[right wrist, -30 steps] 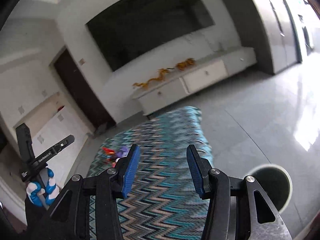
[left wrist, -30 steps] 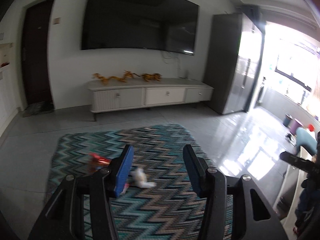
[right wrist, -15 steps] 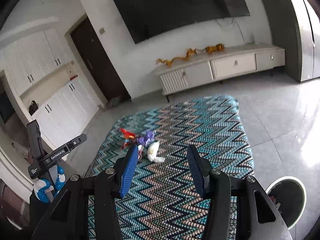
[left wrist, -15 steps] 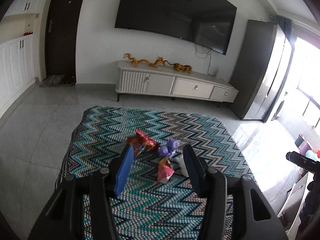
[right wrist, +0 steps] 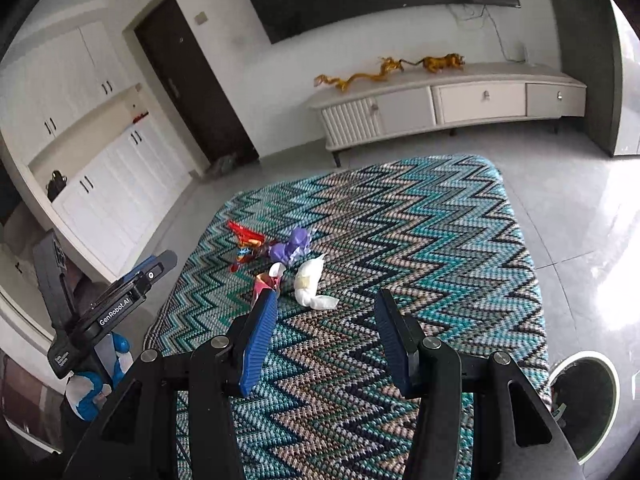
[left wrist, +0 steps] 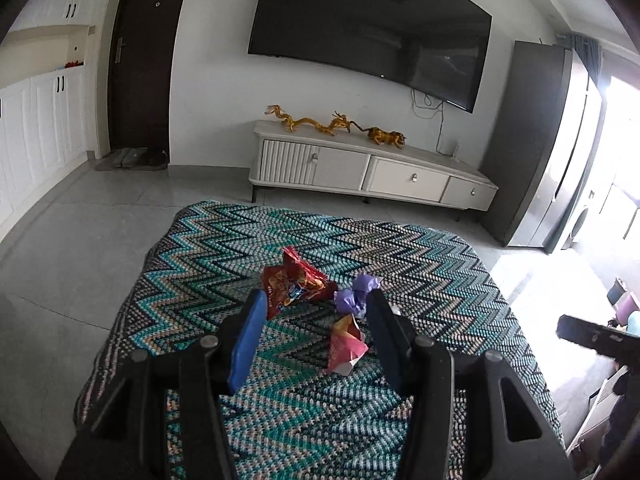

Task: Collect trash
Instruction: 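Move both tools back over the rug toward the remaining wrappers, then grasp the white plastic bag with the right tool while the left grasps the red-white paper bag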

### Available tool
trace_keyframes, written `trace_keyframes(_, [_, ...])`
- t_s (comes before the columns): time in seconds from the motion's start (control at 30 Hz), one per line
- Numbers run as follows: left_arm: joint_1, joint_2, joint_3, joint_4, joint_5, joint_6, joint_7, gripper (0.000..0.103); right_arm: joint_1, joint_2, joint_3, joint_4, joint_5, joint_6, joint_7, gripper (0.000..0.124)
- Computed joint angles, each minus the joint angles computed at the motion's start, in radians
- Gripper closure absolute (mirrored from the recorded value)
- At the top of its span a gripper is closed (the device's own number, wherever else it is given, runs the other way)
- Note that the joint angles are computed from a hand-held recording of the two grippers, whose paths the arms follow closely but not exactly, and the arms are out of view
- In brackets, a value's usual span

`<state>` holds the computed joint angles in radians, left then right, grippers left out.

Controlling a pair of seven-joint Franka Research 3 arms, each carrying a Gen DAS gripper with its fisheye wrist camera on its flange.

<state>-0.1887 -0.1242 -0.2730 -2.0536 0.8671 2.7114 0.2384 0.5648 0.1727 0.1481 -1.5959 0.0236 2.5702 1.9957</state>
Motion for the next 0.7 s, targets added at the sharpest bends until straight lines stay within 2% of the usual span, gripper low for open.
trace_keyframes(0.3, [-0.002,0.06,0.021,0.018,-0.019,0.045,0.007,0.053,0.03,0.141,-0.009,0.177,-0.005,-0.097,-0.03,0.074])
trace_keyframes(0.47, [-0.008,0.101,0.042,0.023,-0.078,0.082,0.054,0.053,0.052,0.232,-0.026,0.296,-0.01,-0.159,-0.048,0.074])
trace_keyframes(0.7, [-0.013,0.145,0.064,0.018,-0.176,0.121,0.12,0.053,0.081,0.434,-0.047,0.565,0.0,-0.286,-0.081,0.074])
